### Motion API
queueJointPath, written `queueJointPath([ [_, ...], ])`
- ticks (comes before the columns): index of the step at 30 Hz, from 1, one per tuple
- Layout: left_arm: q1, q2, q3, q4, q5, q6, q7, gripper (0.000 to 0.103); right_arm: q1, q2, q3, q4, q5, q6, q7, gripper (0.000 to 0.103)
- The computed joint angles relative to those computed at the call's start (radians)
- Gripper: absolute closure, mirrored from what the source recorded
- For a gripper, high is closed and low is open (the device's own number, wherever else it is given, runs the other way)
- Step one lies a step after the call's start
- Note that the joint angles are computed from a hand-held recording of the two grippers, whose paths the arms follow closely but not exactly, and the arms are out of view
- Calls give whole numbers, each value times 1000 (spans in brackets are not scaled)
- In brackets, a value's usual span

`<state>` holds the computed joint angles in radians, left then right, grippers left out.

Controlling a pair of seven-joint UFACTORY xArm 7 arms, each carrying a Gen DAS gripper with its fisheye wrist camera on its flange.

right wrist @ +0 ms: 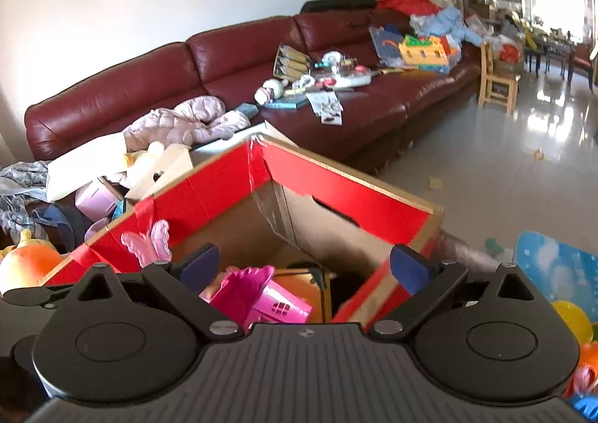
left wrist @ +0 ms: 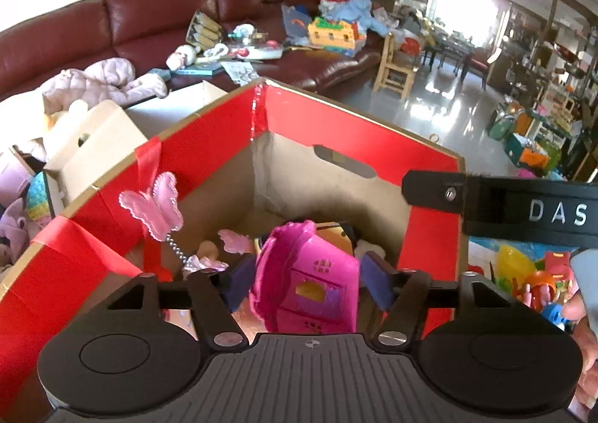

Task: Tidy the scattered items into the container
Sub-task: 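Lower the pink house into the red box and open both grippers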

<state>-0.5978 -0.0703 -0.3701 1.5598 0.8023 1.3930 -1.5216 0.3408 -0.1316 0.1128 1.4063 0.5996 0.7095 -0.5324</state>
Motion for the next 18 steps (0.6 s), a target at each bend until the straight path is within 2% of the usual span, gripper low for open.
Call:
queueJointPath([
  [7, -16, 30, 5, 22, 0, -3, 30, 17, -4, -25, -8, -15, -3, 61, -19, 5],
  [18, -52, 48, 14, 43, 11, 27, 38, 12, 2, -50, -13, -34, -8, 80, -13, 5],
])
